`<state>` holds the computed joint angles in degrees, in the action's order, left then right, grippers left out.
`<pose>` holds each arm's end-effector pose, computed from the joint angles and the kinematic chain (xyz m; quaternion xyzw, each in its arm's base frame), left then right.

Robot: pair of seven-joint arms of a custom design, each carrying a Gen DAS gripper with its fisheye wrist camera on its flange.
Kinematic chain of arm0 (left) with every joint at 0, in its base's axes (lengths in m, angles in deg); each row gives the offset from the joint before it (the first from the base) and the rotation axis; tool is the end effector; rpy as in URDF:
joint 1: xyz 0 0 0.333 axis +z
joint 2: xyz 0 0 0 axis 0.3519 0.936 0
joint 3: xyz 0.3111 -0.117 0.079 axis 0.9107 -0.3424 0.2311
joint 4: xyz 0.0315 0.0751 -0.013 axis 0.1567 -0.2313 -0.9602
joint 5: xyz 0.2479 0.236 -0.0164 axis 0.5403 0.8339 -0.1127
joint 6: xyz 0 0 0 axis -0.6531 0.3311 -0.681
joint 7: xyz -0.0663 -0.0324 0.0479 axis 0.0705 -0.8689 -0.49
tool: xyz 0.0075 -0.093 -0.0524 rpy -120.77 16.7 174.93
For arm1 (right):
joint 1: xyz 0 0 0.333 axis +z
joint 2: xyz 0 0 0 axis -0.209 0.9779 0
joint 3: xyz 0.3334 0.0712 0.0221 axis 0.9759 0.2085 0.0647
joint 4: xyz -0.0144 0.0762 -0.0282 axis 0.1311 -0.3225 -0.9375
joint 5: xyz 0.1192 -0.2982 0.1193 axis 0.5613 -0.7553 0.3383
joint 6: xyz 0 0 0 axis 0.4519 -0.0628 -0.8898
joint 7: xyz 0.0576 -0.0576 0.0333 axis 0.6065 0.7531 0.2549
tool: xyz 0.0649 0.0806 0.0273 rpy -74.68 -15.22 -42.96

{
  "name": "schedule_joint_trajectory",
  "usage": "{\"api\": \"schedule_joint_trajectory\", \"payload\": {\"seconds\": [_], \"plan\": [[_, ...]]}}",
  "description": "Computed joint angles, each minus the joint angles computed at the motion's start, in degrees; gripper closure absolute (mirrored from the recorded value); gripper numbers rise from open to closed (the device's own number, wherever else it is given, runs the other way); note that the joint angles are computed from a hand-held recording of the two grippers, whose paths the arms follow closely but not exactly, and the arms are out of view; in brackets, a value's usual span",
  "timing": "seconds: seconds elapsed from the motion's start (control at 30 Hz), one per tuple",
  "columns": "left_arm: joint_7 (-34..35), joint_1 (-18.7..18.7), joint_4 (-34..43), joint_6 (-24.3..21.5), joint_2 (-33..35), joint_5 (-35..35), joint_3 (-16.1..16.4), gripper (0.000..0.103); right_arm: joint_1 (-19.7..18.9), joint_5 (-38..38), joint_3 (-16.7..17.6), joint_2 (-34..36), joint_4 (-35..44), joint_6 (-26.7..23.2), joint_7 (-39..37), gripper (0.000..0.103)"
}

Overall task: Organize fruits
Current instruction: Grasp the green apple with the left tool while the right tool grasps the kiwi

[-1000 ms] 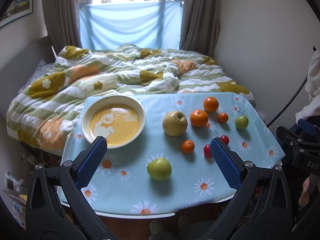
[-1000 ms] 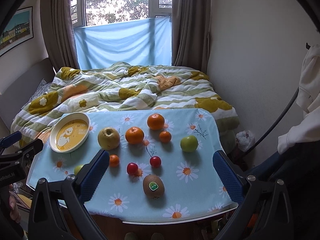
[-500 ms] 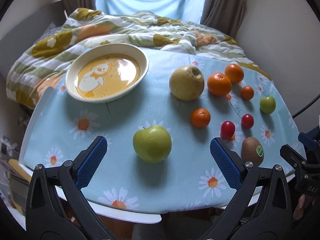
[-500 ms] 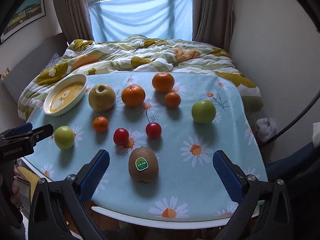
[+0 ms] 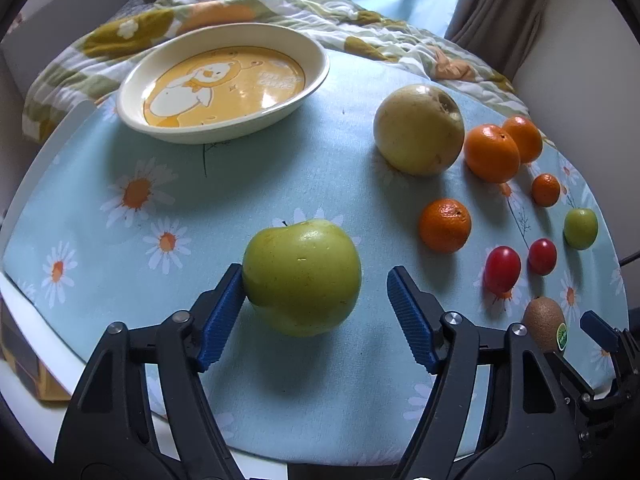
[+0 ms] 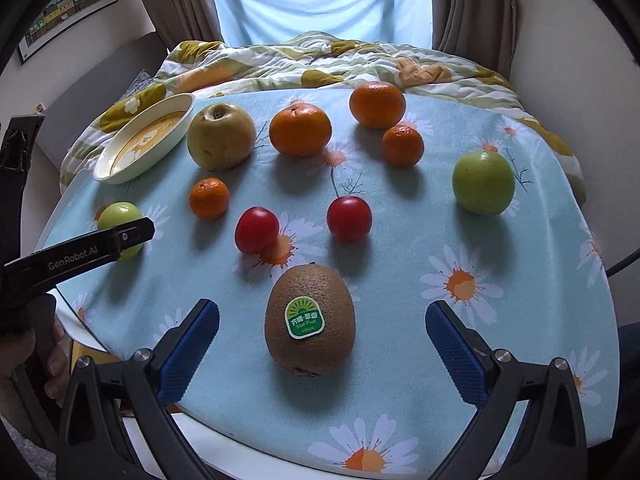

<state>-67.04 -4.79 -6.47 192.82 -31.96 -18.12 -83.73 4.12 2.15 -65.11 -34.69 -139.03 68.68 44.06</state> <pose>0.6286 -0.3328 0.2754 -0.8744 0.4113 -0.1663 0.1965 0.7233 0.2432 0.2976 -0.8591 0.4289 -0.0658 0.2714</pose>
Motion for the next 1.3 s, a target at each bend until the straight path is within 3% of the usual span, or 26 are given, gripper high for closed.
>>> {"api": "schedule_joint_trajectory", "payload": {"seconds": [0.13,0.2,0.53,0.93,1.3], "plan": [[-0.6,0.3,-0.7,0.1,0.0,-0.5,-0.1,0.042,0.5,-0.7,-0.1,0.7,0.9,-0.5,-0.5,0.000],[-1.7,0.3,-2.1,1.6,-0.7,0.0,0.2,0.042,0.8,-1.1,-0.3,0.9,1.1,-0.9,-0.4,0.004],[-0.5,-0.1,-2.8,0.4,-1.4,0.8,-0.1,0.042,2.8,-4.0,-2.5,2.1,2.4,-0.8,2.9,0.016],[-3.2,-0.9,-4.1,0.7,-2.0,3.2,0.4,0.042,3.1,-5.8,-2.5,2.9,2.4,1.2,2.9,0.058],[-6.6,-0.9,-6.5,0.5,-4.6,5.6,0.6,0.042,2.6,-5.1,-1.1,2.7,4.7,-1.5,0.9,0.061]]}}
